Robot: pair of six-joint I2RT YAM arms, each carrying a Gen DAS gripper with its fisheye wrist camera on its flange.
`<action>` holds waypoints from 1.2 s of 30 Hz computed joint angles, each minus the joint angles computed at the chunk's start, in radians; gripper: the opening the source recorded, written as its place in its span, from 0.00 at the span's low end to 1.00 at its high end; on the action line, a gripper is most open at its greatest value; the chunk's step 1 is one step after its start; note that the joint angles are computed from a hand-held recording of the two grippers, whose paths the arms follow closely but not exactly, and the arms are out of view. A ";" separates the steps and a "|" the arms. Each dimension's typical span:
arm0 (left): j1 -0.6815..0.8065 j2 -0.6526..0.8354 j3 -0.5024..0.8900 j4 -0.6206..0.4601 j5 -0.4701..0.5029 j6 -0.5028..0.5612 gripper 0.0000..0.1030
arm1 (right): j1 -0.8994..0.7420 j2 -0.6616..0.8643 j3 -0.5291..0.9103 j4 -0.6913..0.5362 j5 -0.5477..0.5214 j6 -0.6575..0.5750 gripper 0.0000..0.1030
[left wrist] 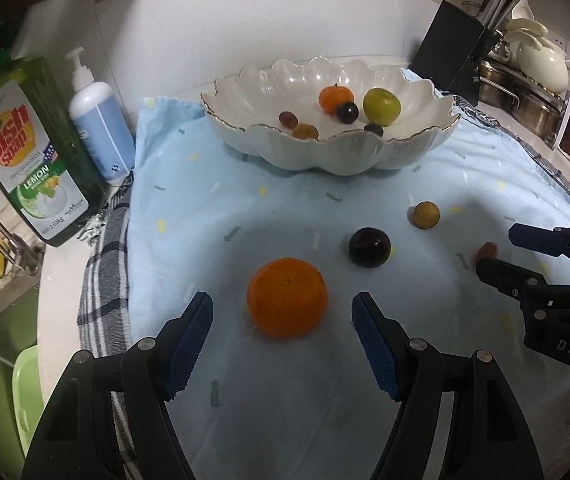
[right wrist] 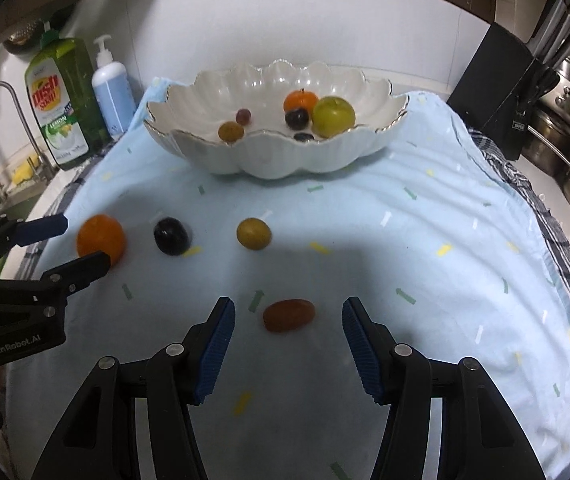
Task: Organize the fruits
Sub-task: 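Grasp the mandarin with the left gripper while the right grasps the red date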
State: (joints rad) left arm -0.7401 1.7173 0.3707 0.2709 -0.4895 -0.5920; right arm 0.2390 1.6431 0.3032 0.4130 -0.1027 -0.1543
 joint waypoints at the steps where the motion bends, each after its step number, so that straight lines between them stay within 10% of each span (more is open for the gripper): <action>1: 0.006 0.006 -0.001 0.011 0.004 0.004 0.69 | 0.002 0.009 0.004 0.002 0.003 0.001 0.55; 13: 0.039 0.078 0.021 0.065 0.042 0.044 0.43 | 0.008 0.090 0.039 0.015 0.002 -0.010 0.31; 36: -0.087 -0.172 -0.001 -0.148 -0.055 -0.090 0.41 | -0.016 -0.212 -0.031 -0.111 -0.077 -0.033 0.27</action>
State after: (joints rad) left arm -0.8270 1.5453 0.3693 0.1224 -0.5445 -0.6823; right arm 0.2228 1.4309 0.2719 0.3015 -0.1796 -0.1873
